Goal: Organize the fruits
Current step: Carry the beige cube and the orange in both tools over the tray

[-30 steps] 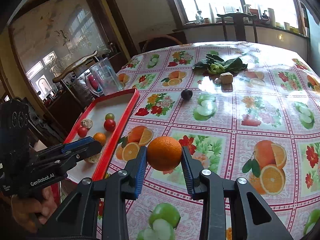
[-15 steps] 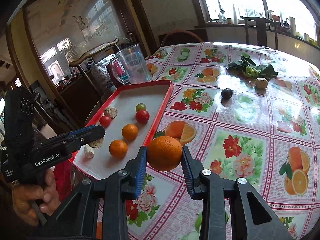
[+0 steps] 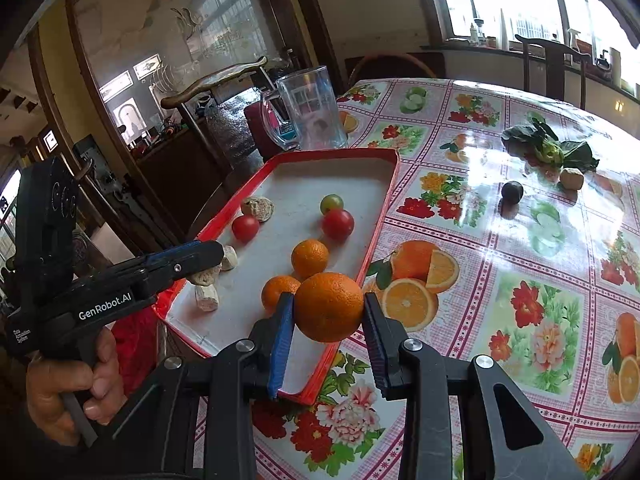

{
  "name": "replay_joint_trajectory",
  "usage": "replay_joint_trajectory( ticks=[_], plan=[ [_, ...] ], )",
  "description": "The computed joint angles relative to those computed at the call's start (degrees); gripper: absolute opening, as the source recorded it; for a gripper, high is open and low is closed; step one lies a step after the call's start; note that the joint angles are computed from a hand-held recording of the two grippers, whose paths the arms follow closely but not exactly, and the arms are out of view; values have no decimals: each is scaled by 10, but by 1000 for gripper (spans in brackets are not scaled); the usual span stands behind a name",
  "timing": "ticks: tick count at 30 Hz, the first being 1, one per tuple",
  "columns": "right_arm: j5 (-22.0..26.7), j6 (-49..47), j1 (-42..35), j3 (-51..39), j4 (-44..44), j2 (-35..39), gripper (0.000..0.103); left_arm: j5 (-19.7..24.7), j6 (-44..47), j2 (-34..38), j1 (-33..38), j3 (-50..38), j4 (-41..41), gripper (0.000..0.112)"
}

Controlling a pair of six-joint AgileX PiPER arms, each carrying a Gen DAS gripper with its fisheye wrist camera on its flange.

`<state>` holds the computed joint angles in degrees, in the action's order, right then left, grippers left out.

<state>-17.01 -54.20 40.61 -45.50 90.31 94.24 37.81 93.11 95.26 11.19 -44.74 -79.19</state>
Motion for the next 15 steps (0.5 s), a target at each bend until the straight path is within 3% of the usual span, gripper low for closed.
replay_joint_trajectory(
  ticks=[15],
  plan=[
    [23,-97,18,-67,78,61,34,25,5,34,62,-24,17,31]
  ],
)
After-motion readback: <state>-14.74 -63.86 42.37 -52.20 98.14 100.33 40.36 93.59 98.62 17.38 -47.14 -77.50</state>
